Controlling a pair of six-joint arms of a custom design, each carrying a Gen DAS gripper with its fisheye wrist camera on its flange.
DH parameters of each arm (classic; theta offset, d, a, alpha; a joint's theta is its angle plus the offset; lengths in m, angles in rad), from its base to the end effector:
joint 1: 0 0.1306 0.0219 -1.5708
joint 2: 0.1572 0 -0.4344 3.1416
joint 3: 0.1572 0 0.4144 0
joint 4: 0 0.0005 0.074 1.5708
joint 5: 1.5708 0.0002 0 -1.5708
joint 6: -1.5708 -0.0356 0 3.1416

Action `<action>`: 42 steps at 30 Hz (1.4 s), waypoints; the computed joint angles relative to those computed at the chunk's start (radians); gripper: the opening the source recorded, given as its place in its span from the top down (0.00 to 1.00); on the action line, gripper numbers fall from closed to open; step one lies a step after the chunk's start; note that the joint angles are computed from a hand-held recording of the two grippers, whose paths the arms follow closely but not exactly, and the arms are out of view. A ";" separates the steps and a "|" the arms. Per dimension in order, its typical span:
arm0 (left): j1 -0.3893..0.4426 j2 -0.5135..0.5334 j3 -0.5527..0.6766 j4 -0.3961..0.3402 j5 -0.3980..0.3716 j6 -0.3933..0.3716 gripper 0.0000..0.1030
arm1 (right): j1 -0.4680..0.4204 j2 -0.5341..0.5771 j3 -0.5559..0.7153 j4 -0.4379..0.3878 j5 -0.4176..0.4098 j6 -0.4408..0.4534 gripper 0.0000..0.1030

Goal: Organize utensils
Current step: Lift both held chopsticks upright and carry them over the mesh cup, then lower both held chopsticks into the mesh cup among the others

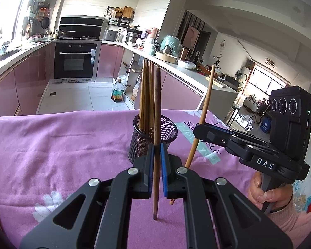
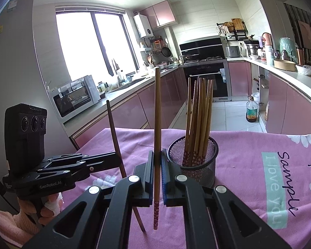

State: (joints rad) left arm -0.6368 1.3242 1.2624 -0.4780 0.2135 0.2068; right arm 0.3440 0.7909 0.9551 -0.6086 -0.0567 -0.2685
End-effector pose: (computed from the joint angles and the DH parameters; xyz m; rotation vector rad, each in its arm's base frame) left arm 0.3891 -0.2978 0.4816 0.5942 2.1007 -0.7185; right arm 0.2595 0.0946 0.5039 -0.1136 2.0398 0.4441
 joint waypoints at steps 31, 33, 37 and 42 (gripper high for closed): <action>-0.008 0.014 0.042 -0.008 -0.018 -0.015 0.93 | -0.033 0.011 0.015 0.011 -0.022 0.023 0.95; -0.010 0.015 0.045 -0.008 -0.020 -0.016 0.93 | -0.037 0.012 0.019 0.011 -0.027 0.025 0.95; -0.010 0.016 0.053 -0.009 -0.017 -0.017 0.93 | -0.034 0.019 0.029 0.014 -0.024 0.030 0.95; -0.010 0.017 0.064 -0.007 -0.020 -0.019 0.93 | -0.038 0.025 0.042 0.015 -0.021 0.044 0.95</action>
